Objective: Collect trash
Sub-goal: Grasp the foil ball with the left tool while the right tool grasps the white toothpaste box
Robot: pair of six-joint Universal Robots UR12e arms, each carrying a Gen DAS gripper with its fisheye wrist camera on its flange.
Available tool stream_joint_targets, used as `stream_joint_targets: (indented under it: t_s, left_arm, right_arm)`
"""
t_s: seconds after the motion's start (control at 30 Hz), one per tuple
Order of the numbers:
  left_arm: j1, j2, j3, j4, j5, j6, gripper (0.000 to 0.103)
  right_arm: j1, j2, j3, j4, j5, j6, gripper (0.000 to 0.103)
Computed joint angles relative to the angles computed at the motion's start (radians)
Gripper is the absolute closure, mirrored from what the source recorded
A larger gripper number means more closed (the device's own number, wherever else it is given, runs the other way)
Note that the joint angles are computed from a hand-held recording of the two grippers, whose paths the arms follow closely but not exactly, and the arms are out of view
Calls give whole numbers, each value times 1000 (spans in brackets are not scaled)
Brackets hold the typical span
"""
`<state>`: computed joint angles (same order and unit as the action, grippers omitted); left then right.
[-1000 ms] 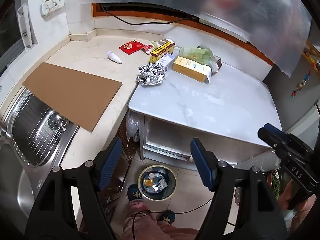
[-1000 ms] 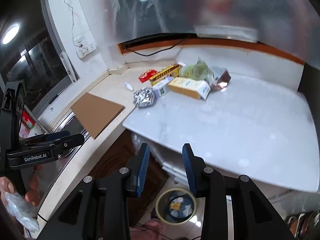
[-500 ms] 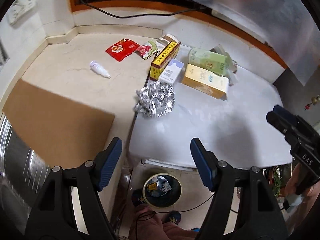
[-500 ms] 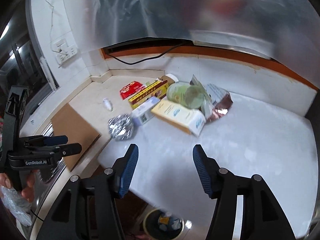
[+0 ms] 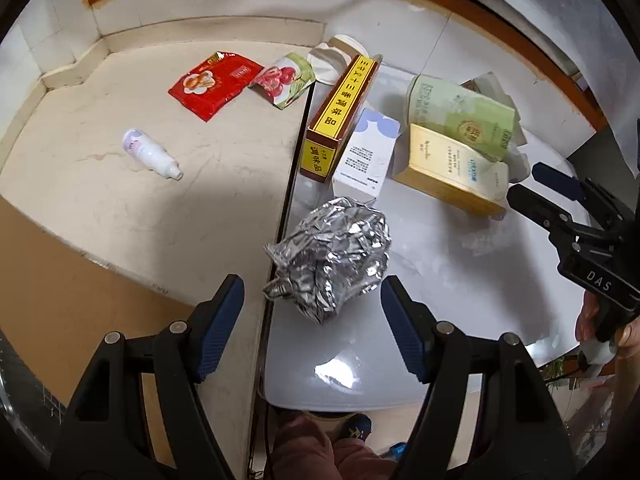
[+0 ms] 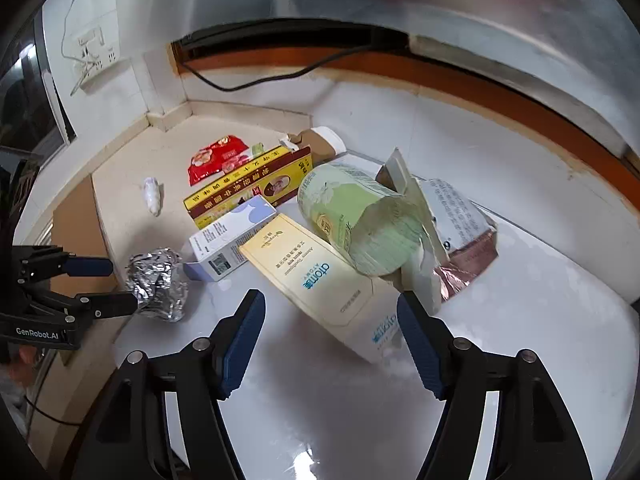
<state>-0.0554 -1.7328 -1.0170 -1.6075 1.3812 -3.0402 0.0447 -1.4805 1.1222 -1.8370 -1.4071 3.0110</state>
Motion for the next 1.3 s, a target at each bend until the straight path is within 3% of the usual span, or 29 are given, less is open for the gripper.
stream_joint_targets:
  t_s: [0.3,0.63,0.7,0.73,0.87,0.9,1.03,1.3]
  left_arm:
    - [9,-29,15,-26,-34,4,35]
    - [3,-55,39,-44,-51,26,35]
    - [2,-58,42,-50,-54,30,35]
    - [1,-60,43,-54,-58,31,35]
    - [2,-55,34,-59,-82,41,54]
    - [3,-51,28,-57,-92,44,65]
    - [-1,-32,1,-26,-86,40,68]
    - [-4,27,-63,16,-86,15,70]
  right_arm:
    - [16,44,-18,36,-57,-65,29]
    - [27,77,-43,102,-25,-130,25]
    - [35,81,-43,116,-30,-141,31]
    - [37,81,-41,118,-30,-142,41]
    - [35,65,-12,94,0,-122,42]
    - [34,57,-2,88,13,-116,42]
    - [34,26,38,71,40,-91,44]
    - [21,-61,137,27,132,79,44]
